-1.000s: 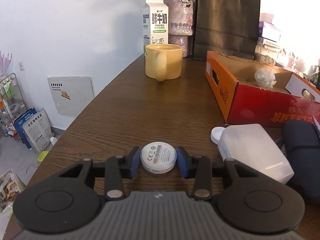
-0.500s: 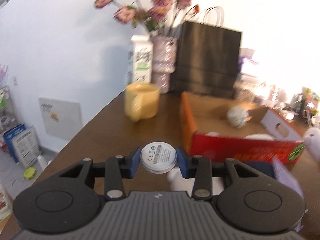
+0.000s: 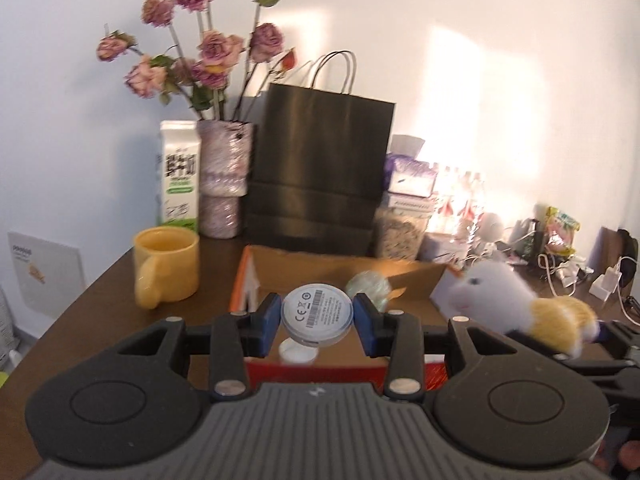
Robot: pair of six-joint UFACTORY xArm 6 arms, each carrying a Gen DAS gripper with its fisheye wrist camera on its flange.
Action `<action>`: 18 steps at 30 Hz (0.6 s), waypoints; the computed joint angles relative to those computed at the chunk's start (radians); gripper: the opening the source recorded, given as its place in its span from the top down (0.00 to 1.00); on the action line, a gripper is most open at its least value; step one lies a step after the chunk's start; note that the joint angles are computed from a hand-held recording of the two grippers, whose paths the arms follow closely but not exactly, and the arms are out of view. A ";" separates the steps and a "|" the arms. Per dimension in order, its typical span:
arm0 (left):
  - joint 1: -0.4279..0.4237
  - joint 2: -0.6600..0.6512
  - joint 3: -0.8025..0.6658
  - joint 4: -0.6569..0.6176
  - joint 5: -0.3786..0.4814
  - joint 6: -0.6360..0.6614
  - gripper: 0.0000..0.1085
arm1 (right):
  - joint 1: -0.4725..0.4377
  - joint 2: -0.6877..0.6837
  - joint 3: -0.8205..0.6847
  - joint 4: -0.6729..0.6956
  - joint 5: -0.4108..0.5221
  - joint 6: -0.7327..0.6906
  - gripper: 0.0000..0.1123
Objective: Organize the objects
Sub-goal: 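Carry the disc and plush dog over the red box and open both grippers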
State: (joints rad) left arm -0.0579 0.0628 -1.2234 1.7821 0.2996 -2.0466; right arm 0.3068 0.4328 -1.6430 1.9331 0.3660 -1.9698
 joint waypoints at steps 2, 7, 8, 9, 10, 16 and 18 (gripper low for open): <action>-0.003 0.034 -0.043 -0.012 -0.010 0.016 0.63 | 0.013 0.034 -0.052 -0.027 -0.010 0.030 0.13; -0.002 0.126 -0.149 -0.067 -0.027 0.063 0.63 | 0.044 0.146 -0.208 -0.119 -0.055 0.146 0.13; 0.000 0.147 -0.171 -0.073 -0.028 0.064 0.63 | 0.048 0.172 -0.243 -0.147 -0.065 0.182 0.13; 0.000 0.166 -0.194 -0.079 -0.024 0.063 0.63 | 0.052 0.199 -0.279 -0.174 -0.074 0.216 0.13; 0.001 0.187 -0.218 -0.088 -0.019 0.066 0.63 | 0.055 0.226 -0.313 -0.204 -0.084 0.253 0.13; 0.017 0.306 -0.346 -0.178 -0.023 0.154 0.63 | 0.054 0.386 -0.512 -0.442 -0.111 0.509 0.13; 0.026 0.339 -0.377 -0.218 -0.026 0.191 0.63 | 0.049 0.436 -0.576 -0.522 -0.107 0.591 0.13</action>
State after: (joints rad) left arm -0.0322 0.4014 -1.6006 1.5640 0.2736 -1.8553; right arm 0.3558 0.8691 -2.2189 1.4109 0.2591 -1.3789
